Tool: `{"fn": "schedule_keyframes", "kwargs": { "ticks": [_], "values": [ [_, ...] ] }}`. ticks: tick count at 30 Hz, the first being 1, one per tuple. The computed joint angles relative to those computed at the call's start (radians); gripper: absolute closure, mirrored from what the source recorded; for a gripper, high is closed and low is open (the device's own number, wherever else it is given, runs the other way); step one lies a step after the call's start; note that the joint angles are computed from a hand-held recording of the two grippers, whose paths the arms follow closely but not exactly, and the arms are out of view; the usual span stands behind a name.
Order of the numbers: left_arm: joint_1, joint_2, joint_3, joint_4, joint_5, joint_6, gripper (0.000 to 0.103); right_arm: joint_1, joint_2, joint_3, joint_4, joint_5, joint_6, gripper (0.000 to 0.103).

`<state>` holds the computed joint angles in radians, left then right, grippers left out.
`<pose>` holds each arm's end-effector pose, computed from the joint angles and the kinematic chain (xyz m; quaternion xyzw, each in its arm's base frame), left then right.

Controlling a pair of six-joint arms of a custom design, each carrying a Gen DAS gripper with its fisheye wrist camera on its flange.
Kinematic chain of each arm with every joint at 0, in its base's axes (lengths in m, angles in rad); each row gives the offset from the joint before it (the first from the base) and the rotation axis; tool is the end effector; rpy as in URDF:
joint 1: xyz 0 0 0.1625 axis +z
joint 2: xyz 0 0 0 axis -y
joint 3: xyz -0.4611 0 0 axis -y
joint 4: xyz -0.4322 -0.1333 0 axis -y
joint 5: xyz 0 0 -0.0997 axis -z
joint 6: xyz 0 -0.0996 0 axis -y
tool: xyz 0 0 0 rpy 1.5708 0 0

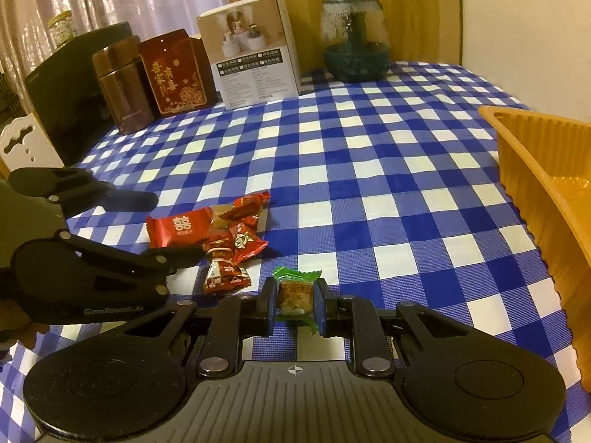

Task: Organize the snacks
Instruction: 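Grasp the red square candy with the left tool while the right grasps the green-wrapped candy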

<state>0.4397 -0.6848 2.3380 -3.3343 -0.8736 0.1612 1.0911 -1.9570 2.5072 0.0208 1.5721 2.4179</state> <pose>-0.3043 -0.3611 -0.0415 0.5500 0.7606 -0.2048 0.2776 0.0145 -0.2608 0.2259 0.1065 -0.8711 0.3948 0.2718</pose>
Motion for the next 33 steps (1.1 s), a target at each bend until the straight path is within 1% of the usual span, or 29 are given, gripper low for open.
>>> {"fn": "schedule_keyframes", "kwargs": {
  "ticks": [4,8,11,14,18,22,29,33],
  "values": [
    [0.009,0.009,-0.011,0.004,-0.005,0.013,0.054,0.003,0.004,0.001,-0.005,0.003,0.011,0.082],
    [0.015,0.014,-0.016,0.011,-0.015,0.02,0.057,0.004,0.009,0.001,-0.007,0.005,0.013,0.082],
    [0.015,0.016,-0.017,0.016,-0.018,0.017,0.063,0.006,0.012,0.001,-0.01,0.004,0.013,0.082],
    [0.016,0.013,-0.018,0.025,-0.025,-0.006,0.072,0.009,0.019,-0.004,-0.01,0.009,0.015,0.082],
    [0.008,0.008,-0.019,0.054,-0.013,-0.049,0.075,0.002,0.01,0.0,-0.01,0.005,0.011,0.082],
    [-0.006,-0.004,-0.014,0.097,0.014,-0.127,0.076,0.004,0.0,0.003,-0.013,0.007,0.012,0.082],
    [-0.045,-0.043,0.014,0.176,0.053,-0.343,0.078,-0.008,-0.038,0.009,0.01,-0.017,0.019,0.082],
    [-0.081,-0.069,0.039,0.204,0.075,-0.465,0.078,-0.027,-0.086,0.018,0.045,-0.047,0.009,0.082]
  ]
}}
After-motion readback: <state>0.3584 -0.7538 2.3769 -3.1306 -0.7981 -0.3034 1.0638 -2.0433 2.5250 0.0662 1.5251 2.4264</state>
